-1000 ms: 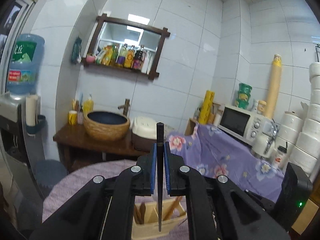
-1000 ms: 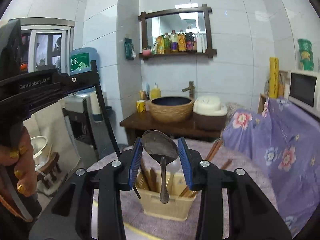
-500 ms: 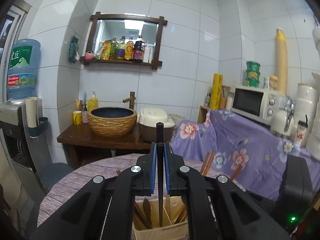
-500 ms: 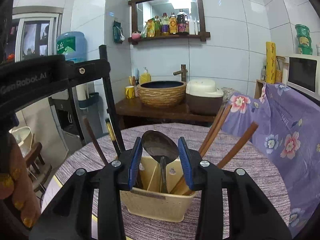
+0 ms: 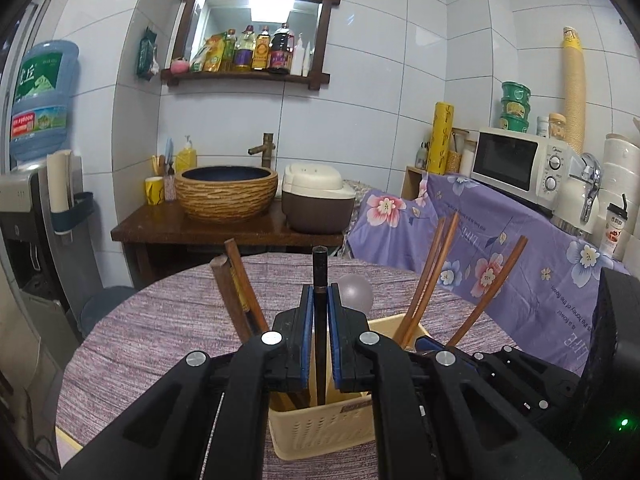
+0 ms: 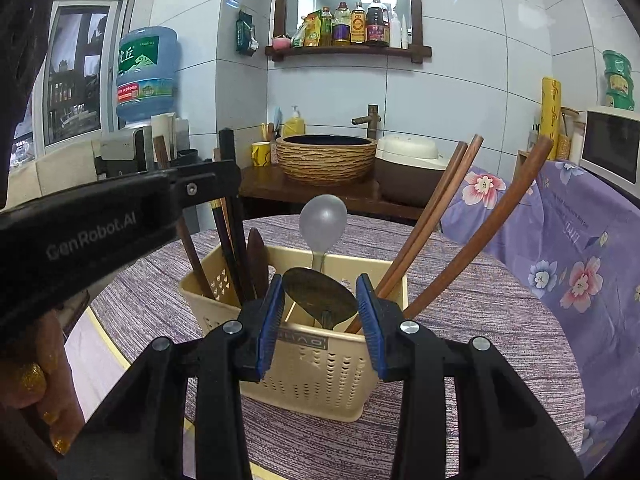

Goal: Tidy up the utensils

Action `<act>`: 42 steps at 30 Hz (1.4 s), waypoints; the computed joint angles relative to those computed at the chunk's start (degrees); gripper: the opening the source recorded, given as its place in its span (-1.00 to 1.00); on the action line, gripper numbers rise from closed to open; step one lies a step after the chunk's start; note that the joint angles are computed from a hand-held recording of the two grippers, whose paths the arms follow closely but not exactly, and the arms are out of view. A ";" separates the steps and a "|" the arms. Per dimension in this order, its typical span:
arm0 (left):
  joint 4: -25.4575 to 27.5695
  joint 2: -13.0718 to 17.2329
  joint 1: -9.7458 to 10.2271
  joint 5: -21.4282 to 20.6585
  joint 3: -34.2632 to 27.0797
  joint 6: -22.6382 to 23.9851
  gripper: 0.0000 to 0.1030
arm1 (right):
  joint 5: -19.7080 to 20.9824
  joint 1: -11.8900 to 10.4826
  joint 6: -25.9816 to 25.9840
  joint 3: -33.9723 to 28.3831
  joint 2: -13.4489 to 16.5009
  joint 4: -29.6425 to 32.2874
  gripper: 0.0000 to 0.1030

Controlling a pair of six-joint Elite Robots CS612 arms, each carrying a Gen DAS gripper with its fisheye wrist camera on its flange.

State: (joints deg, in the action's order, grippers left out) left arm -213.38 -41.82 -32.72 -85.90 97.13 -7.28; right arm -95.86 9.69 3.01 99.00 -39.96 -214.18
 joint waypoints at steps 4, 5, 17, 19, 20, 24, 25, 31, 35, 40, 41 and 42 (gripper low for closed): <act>-0.41 -0.29 0.22 -0.92 0.62 -0.70 -0.84 | 0.39 -0.08 -0.51 0.11 0.45 -0.92 -0.26; -0.71 -0.41 0.27 -1.10 0.89 -0.69 -0.83 | 0.28 -0.06 -0.60 0.16 0.55 -1.35 -0.25; -12.77 -2.42 -0.04 -1.05 6.79 -0.44 0.30 | -3.00 1.00 -3.29 2.64 0.43 -7.66 0.32; -15.64 -2.82 -0.17 0.57 8.30 0.06 0.70 | -3.52 1.07 -2.33 3.88 0.05 -8.89 0.48; -17.59 -2.85 -0.15 1.40 9.09 -0.15 0.79 | -3.61 1.08 -1.79 4.52 -0.16 -9.54 0.50; -22.77 -2.63 0.42 1.61 11.95 -0.22 0.90 | -3.70 1.22 0.11 8.46 -1.25 -13.66 0.83; -23.32 -2.54 0.48 1.78 12.80 0.08 0.90 | -3.89 1.34 0.03 9.23 -1.38 -14.49 0.86; -25.22 -0.26 -0.51 7.15 17.53 -0.53 0.90 | -6.32 2.55 2.94 15.17 -0.66 -16.71 0.89; -32.70 3.29 -1.67 10.16 21.12 -7.40 0.90 | -10.40 4.35 5.16 18.00 2.06 -19.62 0.89; -31.92 4.32 -4.19 13.58 25.58 -4.37 0.90 | -11.59 6.45 6.60 21.32 3.81 -21.14 0.89; -32.05 4.27 -4.42 13.92 26.17 -4.03 0.90 | -11.61 6.74 6.78 21.80 3.88 -22.14 0.89; -32.44 4.21 -4.55 14.06 26.73 -3.91 0.90 | -12.04 7.17 6.85 22.32 3.87 -23.43 0.89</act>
